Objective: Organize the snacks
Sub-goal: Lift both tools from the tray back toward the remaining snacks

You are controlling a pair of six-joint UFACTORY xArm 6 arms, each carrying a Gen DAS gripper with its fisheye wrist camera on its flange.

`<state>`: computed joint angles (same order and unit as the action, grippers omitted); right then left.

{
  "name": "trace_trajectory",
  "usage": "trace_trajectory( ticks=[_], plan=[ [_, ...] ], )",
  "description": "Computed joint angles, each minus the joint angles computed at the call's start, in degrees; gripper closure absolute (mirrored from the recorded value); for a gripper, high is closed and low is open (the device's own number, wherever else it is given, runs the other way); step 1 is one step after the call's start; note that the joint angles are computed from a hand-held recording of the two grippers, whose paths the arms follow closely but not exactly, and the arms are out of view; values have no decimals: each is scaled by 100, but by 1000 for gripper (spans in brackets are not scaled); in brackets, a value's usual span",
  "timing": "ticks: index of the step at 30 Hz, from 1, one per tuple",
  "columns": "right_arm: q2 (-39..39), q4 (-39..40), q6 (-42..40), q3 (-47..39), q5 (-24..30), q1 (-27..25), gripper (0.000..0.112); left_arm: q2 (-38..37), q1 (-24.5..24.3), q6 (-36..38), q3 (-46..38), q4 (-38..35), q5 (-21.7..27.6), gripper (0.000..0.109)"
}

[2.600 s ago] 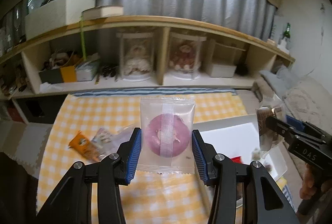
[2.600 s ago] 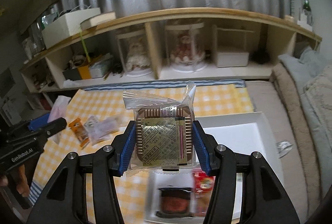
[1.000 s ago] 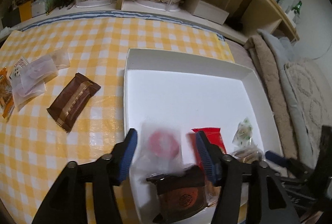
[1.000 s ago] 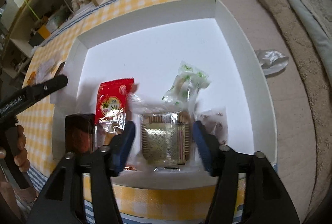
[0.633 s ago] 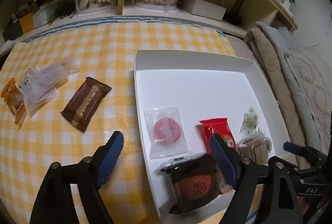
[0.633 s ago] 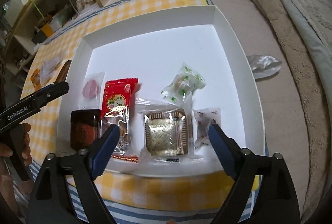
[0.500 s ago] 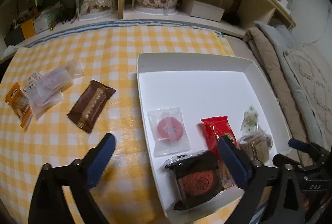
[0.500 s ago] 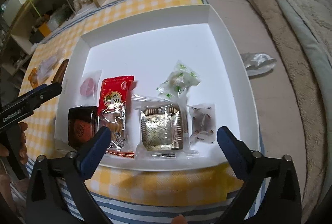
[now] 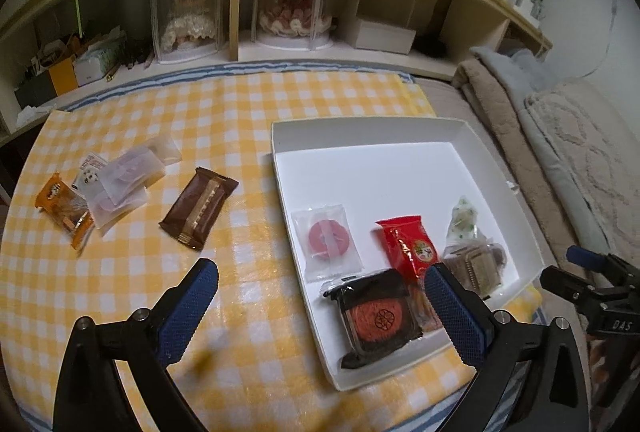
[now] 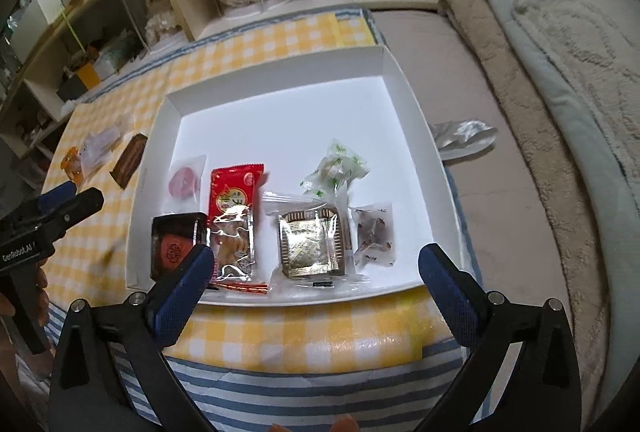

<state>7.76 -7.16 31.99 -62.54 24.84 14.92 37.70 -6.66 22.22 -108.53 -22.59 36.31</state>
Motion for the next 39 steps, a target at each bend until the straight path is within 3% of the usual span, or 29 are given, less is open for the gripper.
trace_trajectory(
  ticks=[23,32,39],
  plan=[
    [-845,-2454,2209,-123,369,375,9,-1926,494,1708,1597,-1234,-80,6],
    [-498,-3424,3034,-824,676,755,9,-2007,995,2319,1513,-1715,190,6],
    [244,-3443,3259,-1692,724,1033,9,-1763,1410,2476,1299,-1734,114,6]
  ],
)
